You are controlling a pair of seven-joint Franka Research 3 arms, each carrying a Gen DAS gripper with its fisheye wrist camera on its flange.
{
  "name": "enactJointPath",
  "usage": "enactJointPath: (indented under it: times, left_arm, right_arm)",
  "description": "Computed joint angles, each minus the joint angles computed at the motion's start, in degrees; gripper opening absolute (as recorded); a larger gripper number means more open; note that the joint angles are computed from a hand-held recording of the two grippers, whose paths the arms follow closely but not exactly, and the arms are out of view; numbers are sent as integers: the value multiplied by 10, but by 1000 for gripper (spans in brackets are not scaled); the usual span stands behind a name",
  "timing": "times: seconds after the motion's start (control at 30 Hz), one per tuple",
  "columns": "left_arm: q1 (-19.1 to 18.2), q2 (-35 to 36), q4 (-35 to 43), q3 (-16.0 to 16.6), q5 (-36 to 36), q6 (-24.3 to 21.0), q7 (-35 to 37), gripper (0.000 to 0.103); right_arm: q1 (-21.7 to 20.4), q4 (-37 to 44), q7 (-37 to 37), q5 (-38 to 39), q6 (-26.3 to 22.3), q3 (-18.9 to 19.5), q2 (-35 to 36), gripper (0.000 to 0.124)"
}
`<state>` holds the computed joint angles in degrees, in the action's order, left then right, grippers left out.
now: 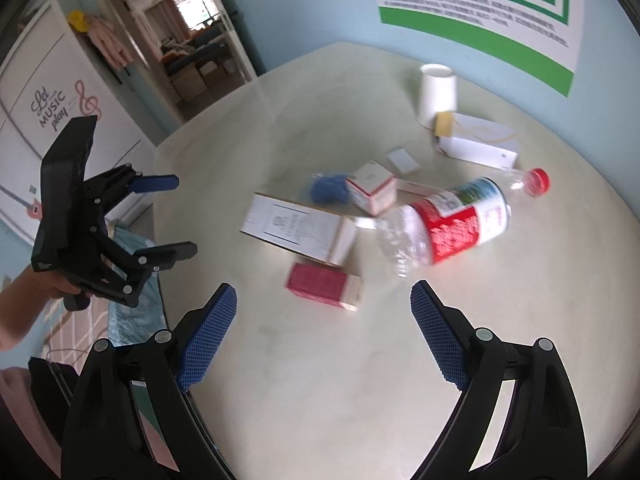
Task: Collect trash
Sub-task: 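Move both open tools back over the table toward the bottle, then grasp the white-gold box with left tool while right tool grasps the water bottle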
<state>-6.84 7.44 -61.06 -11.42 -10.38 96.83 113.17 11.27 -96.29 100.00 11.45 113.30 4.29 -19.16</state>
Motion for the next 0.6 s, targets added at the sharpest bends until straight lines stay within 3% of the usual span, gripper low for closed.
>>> enactJointPath:
  times: [0.2,0.6]
  left_arm:
    - [-29,53,61,-13,44,-18,-8,96]
    - [-71,187,240,-15,99,-117,15,96]
  right_arm:
    - [-9,-7,0,10,2,-14,1,88]
    - [-30,-19,14,30,19,-29,22,88]
